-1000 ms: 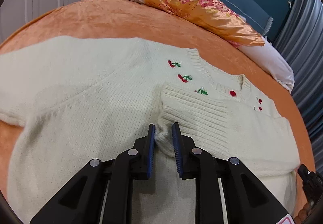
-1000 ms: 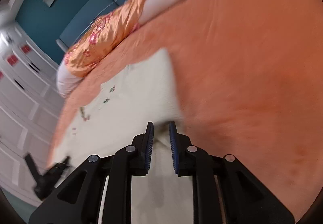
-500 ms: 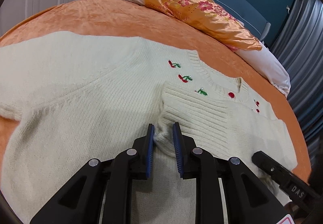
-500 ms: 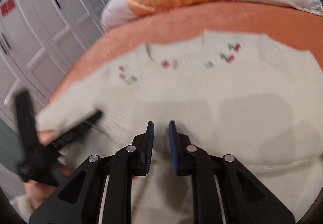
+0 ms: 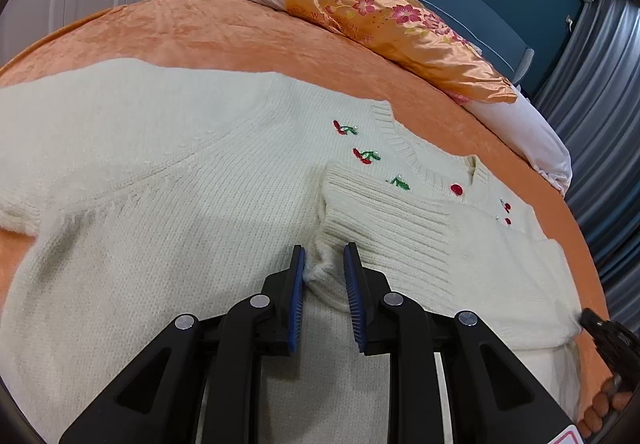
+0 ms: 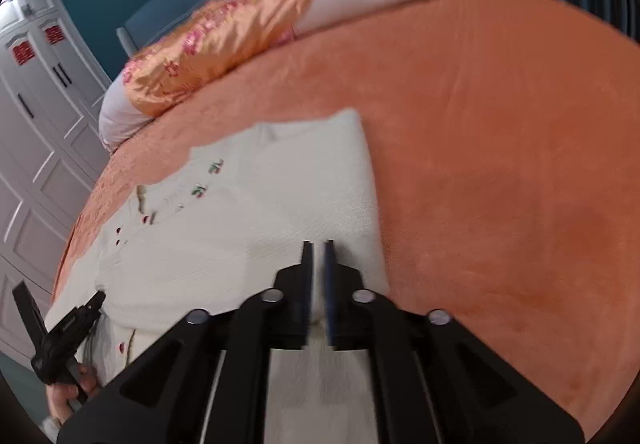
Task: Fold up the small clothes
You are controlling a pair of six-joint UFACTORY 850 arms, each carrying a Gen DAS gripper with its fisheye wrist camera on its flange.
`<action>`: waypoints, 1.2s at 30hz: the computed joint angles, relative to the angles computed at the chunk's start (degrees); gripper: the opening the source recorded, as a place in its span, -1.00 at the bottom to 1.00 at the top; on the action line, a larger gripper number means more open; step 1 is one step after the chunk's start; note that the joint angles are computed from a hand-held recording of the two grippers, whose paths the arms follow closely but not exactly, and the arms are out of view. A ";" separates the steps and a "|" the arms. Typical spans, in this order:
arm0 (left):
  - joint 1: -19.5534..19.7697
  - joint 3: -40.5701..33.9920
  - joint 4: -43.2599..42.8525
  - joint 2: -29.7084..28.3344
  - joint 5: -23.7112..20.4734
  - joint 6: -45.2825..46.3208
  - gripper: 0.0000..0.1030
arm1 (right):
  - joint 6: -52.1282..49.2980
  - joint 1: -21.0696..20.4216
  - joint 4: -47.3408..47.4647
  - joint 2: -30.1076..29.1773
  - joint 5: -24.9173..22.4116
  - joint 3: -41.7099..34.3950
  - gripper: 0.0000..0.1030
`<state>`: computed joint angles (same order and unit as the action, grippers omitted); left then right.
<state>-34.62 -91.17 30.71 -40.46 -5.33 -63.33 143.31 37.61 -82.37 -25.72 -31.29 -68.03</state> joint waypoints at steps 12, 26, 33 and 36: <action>-0.20 -0.26 2.70 0.00 -0.84 -2.52 -0.57 | -27.18 -0.18 19.94 -4.90 -7.30 -6.77 -0.14; -0.05 0.11 2.79 0.14 0.28 -2.60 -0.55 | -13.69 3.41 12.45 0.58 -10.85 -2.13 -0.36; -0.10 -0.07 2.76 0.08 0.05 -2.44 -0.55 | -15.26 -1.23 12.62 -5.00 4.02 -6.55 -0.99; -0.09 -0.02 2.65 0.11 0.20 -2.39 -0.55 | -8.24 -0.78 6.53 -5.83 3.69 -5.51 -1.00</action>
